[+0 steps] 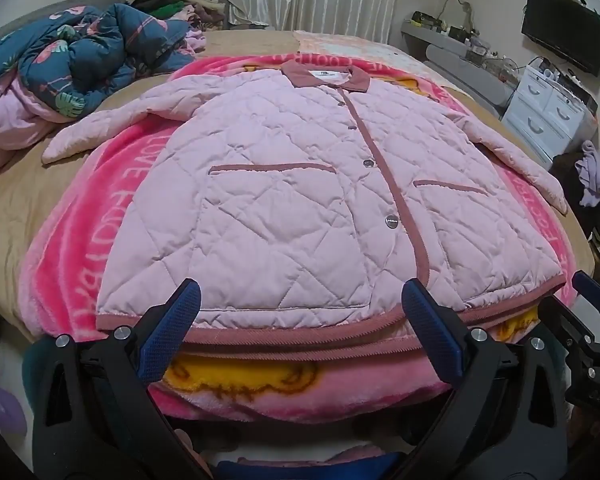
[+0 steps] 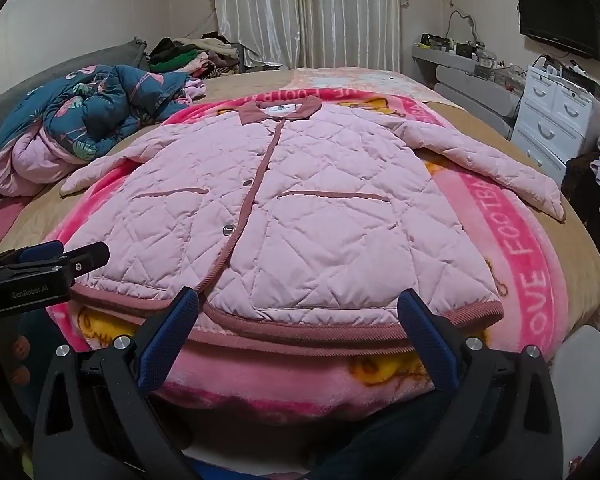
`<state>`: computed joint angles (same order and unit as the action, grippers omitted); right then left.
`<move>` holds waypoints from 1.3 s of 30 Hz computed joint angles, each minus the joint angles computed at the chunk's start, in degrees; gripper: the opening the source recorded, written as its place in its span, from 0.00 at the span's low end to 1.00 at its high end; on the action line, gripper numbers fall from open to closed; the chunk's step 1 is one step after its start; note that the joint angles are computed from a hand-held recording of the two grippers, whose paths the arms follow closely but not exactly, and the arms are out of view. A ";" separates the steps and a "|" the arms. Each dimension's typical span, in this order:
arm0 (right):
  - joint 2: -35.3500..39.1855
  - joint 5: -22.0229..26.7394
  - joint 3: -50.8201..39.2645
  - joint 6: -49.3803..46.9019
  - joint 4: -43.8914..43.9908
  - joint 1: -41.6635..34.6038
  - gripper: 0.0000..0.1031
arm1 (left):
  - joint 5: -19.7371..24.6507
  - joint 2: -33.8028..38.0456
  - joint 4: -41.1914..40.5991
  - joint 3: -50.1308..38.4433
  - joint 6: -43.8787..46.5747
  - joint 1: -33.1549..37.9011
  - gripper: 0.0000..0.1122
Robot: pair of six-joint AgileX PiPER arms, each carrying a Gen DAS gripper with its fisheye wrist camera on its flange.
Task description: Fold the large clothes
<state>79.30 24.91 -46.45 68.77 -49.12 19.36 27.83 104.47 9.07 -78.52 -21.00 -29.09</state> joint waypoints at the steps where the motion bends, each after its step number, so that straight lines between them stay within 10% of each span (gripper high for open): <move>1: -0.04 0.01 -0.05 -0.19 0.18 -0.02 0.96 | -0.04 0.02 0.10 -0.01 -0.08 0.00 0.84; 39: -0.15 0.97 -0.74 0.70 -0.74 0.65 0.96 | 1.49 0.04 -0.05 -2.03 0.61 -0.23 0.84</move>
<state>79.15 25.88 -47.19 69.47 -49.86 20.02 29.33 104.51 9.02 -80.55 -20.39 -29.32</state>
